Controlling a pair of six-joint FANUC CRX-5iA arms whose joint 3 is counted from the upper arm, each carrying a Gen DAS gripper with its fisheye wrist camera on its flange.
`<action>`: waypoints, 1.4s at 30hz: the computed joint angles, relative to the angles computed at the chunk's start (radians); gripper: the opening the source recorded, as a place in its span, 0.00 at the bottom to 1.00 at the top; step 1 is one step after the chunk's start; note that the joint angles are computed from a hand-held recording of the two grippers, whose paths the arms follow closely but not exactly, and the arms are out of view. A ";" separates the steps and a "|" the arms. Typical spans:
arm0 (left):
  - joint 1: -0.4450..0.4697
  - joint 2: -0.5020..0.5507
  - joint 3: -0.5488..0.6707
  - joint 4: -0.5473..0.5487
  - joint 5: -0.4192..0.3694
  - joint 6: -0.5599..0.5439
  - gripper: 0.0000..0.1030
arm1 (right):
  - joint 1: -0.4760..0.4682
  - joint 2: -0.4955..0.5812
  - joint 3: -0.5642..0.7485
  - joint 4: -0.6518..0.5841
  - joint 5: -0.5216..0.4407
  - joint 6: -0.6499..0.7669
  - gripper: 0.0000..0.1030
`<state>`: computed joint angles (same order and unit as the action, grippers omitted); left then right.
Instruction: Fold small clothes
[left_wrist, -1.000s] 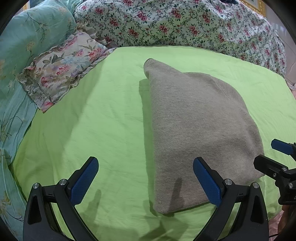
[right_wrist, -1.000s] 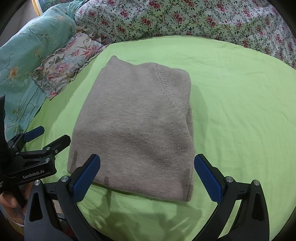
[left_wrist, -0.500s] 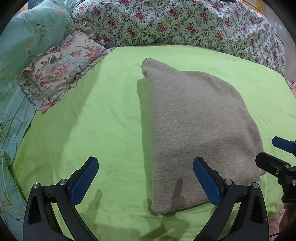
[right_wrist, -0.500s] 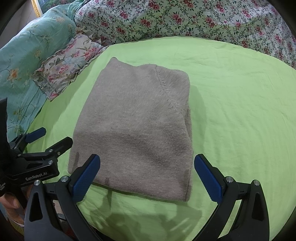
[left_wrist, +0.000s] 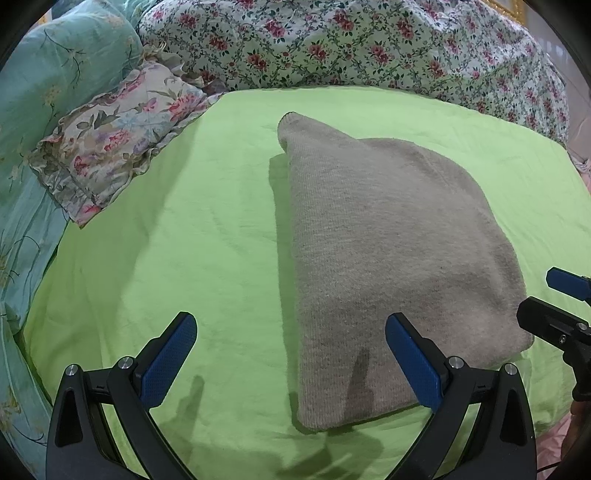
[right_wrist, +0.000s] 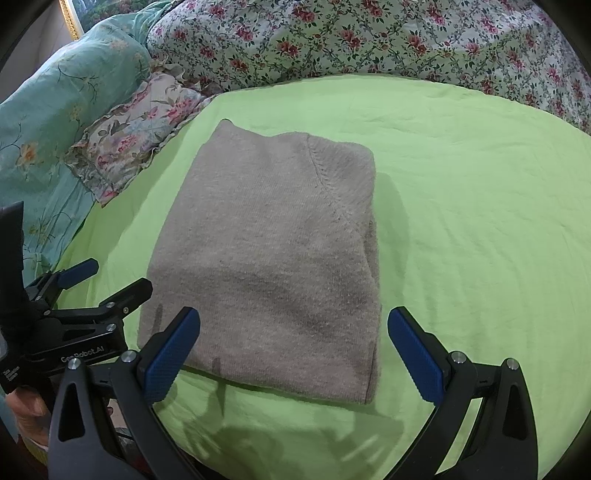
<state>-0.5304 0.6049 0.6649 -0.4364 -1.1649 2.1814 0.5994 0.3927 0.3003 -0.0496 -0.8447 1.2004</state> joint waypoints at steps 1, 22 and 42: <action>0.000 0.001 0.000 0.000 0.000 0.000 0.99 | -0.002 0.002 0.003 -0.003 -0.001 0.004 0.99; 0.050 0.020 0.022 0.069 0.044 -0.077 0.99 | -0.064 0.128 0.204 -0.123 -0.126 0.111 0.99; 0.060 0.035 0.057 0.066 0.024 -0.071 0.99 | -0.076 0.166 0.275 -0.182 -0.148 0.154 0.99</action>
